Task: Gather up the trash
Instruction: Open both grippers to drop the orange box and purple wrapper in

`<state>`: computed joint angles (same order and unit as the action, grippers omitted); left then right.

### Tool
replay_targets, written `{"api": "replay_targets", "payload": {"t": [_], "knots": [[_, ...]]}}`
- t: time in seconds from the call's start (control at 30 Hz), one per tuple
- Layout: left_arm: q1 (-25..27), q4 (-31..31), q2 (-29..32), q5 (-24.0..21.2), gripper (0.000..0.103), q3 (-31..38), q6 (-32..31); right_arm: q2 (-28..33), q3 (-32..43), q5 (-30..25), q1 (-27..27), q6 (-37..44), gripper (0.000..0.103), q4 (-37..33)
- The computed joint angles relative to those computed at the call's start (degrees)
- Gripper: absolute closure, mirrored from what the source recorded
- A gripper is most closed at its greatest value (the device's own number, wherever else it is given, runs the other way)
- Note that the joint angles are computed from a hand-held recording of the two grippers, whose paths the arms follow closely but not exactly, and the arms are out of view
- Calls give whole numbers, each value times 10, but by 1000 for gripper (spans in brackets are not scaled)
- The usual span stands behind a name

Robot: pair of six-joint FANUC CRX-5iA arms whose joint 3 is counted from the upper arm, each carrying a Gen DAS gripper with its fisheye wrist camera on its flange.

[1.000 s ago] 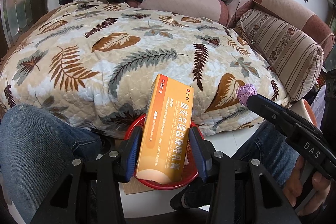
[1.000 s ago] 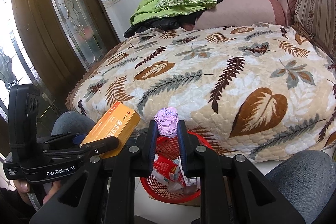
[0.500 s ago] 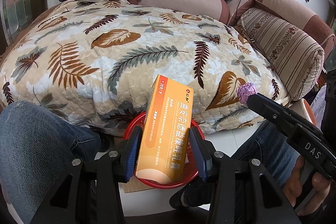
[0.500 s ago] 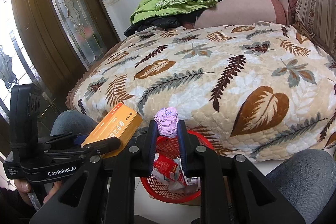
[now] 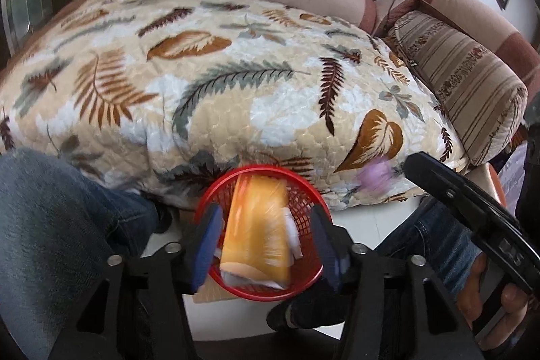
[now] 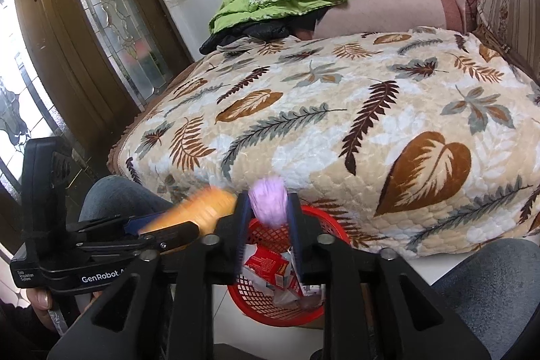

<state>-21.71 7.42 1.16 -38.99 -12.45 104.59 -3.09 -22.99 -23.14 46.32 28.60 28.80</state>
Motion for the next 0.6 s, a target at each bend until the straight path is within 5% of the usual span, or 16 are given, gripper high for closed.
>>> {"api": "replay_targets", "payload": {"t": [0.03,0.07,0.6], "knots": [[4,13,1,2,43,-5,-6,0,-4,2,-1,-13,46,10],[6,18,0,3,42,-8,-6,-2,-9,6,-1,-27,43,22],[-2,3,-16,6,38,-10,0,-19,-23,-10,5,-90,43,101]]}}
